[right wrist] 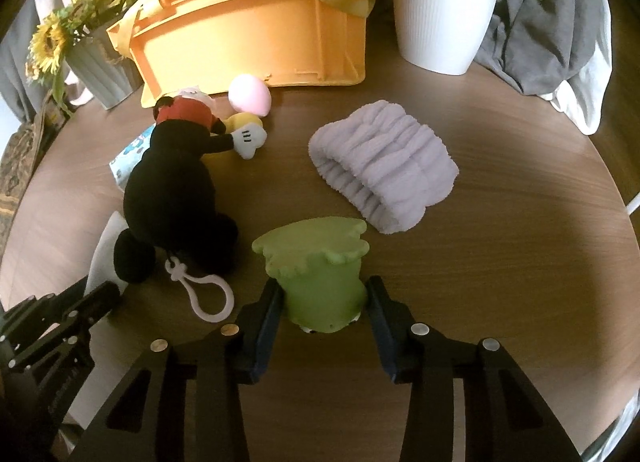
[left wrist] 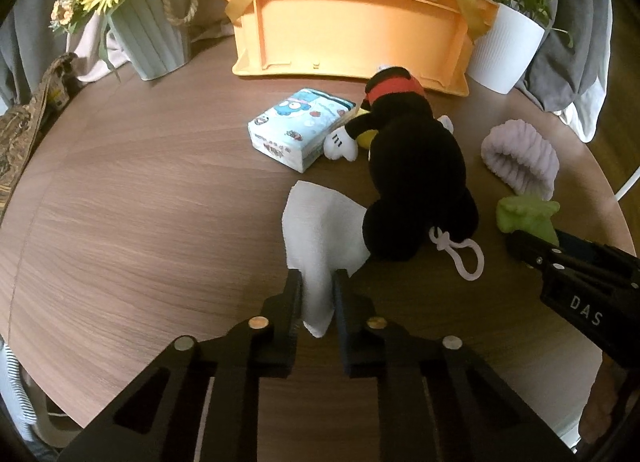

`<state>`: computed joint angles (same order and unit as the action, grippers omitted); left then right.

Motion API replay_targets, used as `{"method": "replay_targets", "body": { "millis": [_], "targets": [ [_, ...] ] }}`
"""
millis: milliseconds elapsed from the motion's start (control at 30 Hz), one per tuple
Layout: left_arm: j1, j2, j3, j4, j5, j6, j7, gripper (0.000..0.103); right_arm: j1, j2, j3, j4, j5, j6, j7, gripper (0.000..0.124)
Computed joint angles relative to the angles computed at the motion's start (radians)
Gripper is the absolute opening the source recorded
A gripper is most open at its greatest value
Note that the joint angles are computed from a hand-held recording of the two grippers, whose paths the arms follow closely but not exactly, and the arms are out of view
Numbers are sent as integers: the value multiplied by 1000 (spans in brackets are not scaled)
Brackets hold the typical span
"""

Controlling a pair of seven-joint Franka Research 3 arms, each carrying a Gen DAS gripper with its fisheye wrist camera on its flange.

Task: Organize soft objects
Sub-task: 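Grasp the white tissue with the left tool while the right tool grasps the green frog, then lift the tissue and frog and carry them over the orange crate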

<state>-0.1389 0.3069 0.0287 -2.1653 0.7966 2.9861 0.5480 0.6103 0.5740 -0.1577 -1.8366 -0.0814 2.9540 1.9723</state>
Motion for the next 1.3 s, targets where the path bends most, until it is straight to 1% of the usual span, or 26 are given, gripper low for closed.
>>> {"method": "replay_targets", "body": {
  "millis": [133,267,367,500,567,733,800,1000,1100,1167,1267,1300],
  "targets": [
    [-27,-12,34,-1,69,4,-64,11,32,-18,-35,-25,-20,26,23,42],
    [-33,-27,46,3,146,-2,-133,11,39,-31,-43,-36,-23,41,30,41],
    [-29,-39,49,6,216,-2,-196,11,73,-38,-81,-46,-40,63,55,40],
    [-15,-53,43,10,311,-4,-279,10,90,-44,-97,-52,-44,84,68,38],
    [-1,-60,30,11,339,-8,-304,10,109,-44,-118,-53,-48,93,78,38],
    [25,-72,9,16,407,-4,-368,10,127,-50,-135,-54,-50,103,79,37],
    [34,-78,4,19,432,-1,-390,10,144,-53,-153,-56,-55,110,86,37],
    [59,-105,-9,27,532,13,-476,10,161,-67,-172,-57,-49,138,88,37],
    [75,-116,-17,39,590,28,-526,10,208,-77,-221,-65,-50,165,99,37],
    [86,-123,-23,49,628,38,-559,10,222,-85,-234,-69,-40,184,93,37],
    [101,-135,-33,66,704,48,-627,10,285,-88,-301,-75,-23,216,93,37],
    [107,-138,-37,73,733,51,-652,10,295,-91,-312,-77,-11,225,86,37]
  ]
}}
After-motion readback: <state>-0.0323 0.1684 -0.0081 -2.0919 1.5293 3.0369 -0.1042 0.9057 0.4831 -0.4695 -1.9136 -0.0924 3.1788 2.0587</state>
